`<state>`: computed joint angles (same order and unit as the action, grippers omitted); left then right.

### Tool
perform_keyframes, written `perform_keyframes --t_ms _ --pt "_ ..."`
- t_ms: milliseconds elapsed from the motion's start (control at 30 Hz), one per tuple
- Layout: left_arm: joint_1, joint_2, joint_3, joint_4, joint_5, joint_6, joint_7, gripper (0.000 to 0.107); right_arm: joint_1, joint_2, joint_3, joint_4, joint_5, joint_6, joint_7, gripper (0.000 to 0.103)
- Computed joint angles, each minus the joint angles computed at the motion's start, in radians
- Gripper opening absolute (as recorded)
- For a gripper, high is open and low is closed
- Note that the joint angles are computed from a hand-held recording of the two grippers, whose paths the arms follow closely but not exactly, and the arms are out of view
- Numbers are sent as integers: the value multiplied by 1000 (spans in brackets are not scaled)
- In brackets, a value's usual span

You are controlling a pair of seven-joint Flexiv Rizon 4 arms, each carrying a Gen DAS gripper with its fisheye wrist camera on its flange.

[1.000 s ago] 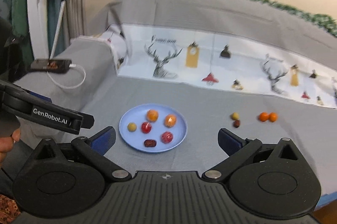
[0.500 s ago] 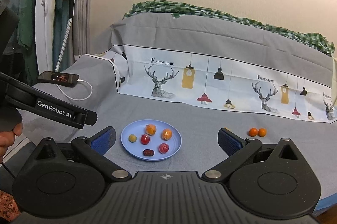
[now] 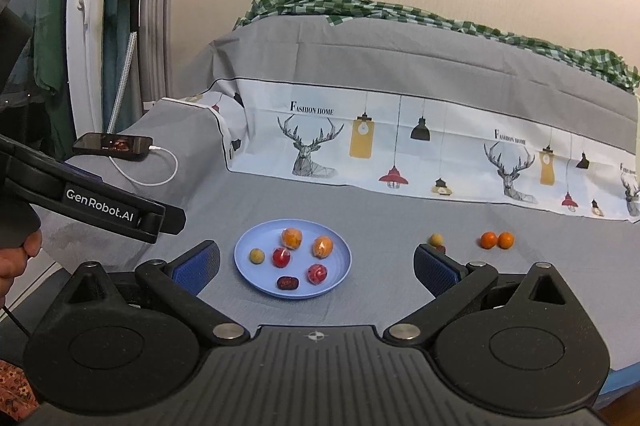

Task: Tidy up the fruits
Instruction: 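Lift both tools away from the plate toward the remaining fruits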

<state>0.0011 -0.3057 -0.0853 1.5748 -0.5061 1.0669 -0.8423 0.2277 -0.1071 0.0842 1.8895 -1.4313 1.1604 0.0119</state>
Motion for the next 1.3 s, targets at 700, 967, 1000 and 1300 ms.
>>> perform_keyframes --t_ms 700,967,1000,1300 --pt "-24 -72 32 -105 170 -72 -117 102 -8 -61 -39 -13 105 121 -28 102" --pt "-35 -98 50 -153 236 -112 -176 102 -12 -80 -54 -13 148 171 -49 102" --pt "-37 -104 51 -162 244 -119 -184 102 -11 -84 -57 -14 154 177 -50 102" --pt "-60 -167 45 -268 291 -186 -228 102 -18 -98 -89 -14 170 199 -5 102"
